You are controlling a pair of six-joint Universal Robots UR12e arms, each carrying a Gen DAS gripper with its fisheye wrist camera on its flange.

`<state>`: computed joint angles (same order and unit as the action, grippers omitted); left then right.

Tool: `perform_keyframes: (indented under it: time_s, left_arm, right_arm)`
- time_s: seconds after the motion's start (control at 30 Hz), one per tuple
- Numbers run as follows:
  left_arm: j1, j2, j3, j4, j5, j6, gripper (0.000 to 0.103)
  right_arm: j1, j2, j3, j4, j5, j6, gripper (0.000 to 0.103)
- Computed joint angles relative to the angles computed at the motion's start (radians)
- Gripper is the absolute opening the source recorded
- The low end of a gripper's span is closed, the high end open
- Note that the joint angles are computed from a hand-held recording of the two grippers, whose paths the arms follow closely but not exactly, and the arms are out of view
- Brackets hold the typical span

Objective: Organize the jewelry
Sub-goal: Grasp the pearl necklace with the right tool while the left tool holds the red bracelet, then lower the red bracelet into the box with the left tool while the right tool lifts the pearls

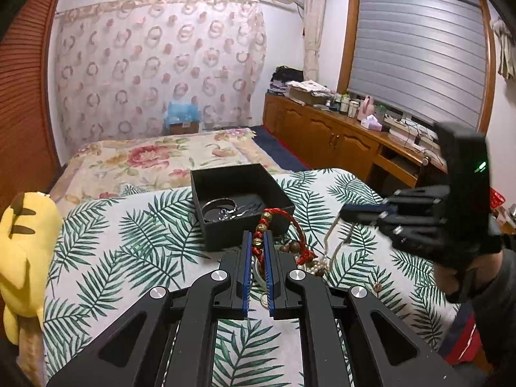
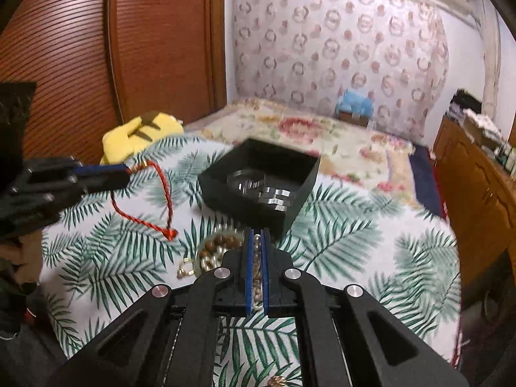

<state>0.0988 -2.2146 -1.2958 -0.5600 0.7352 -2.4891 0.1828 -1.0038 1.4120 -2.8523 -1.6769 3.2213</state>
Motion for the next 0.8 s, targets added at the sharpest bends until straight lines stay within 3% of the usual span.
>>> perform_keyframes:
  time_s: [0.33,0.8]
  left_arm:
    - [-0.002,-0.006,0.028,0.015,0.001,-0.023,0.006]
    - [-0.012,-0.023,0.064,0.021,0.024,-0.034,0.006]
  right_arm:
    - [0.009,-0.029,-0.025,-0.063,-0.057,-0.061,0.005]
    - [0.002,-0.036,-0.082,-0.066,-0.079,-0.094,0.005]
